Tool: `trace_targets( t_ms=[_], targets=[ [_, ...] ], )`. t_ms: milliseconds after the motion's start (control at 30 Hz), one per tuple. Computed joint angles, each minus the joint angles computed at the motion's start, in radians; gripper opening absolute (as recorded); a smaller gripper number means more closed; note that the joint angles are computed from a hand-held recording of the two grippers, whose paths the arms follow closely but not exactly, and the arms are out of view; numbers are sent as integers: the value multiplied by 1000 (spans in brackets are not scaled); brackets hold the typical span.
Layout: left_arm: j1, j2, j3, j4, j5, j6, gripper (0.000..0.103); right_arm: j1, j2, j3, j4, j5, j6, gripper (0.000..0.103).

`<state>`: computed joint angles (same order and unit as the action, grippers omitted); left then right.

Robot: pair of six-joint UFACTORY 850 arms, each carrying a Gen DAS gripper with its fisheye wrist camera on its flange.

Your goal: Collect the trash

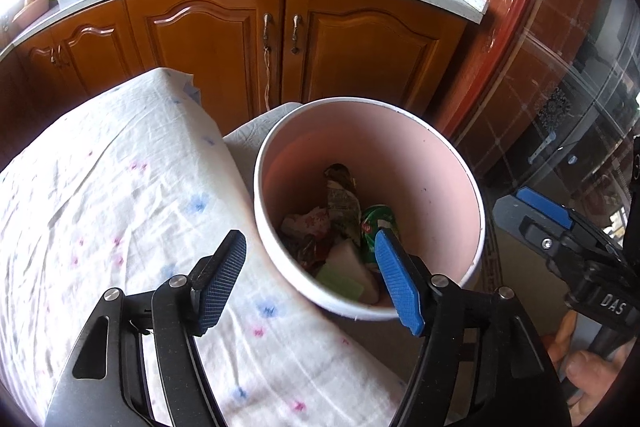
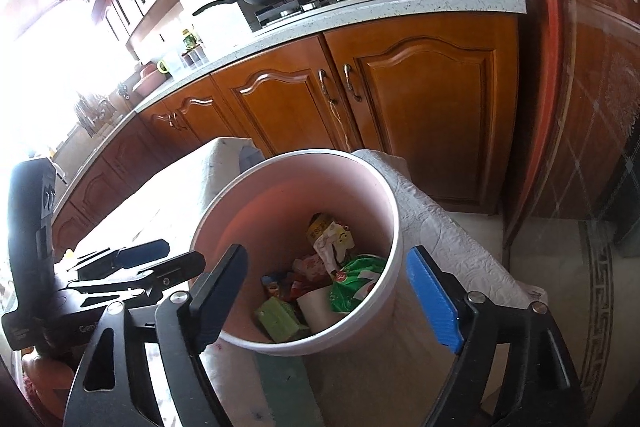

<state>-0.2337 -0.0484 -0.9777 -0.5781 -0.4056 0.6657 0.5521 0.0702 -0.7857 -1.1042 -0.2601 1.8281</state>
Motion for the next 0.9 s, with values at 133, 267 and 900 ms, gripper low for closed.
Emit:
trace_targets(
  t_ms=[133, 267, 900],
  targets=[
    [19, 33, 30, -44, -6, 39, 69, 31, 24, 22, -198, -14, 215, 84],
    [51, 71, 64, -117, -14, 94, 72, 62, 42, 34, -276, -34, 317, 85],
    [292, 352, 314, -514, -110, 445, 82, 349, 98, 92, -453, -359, 656, 97]
  ],
)
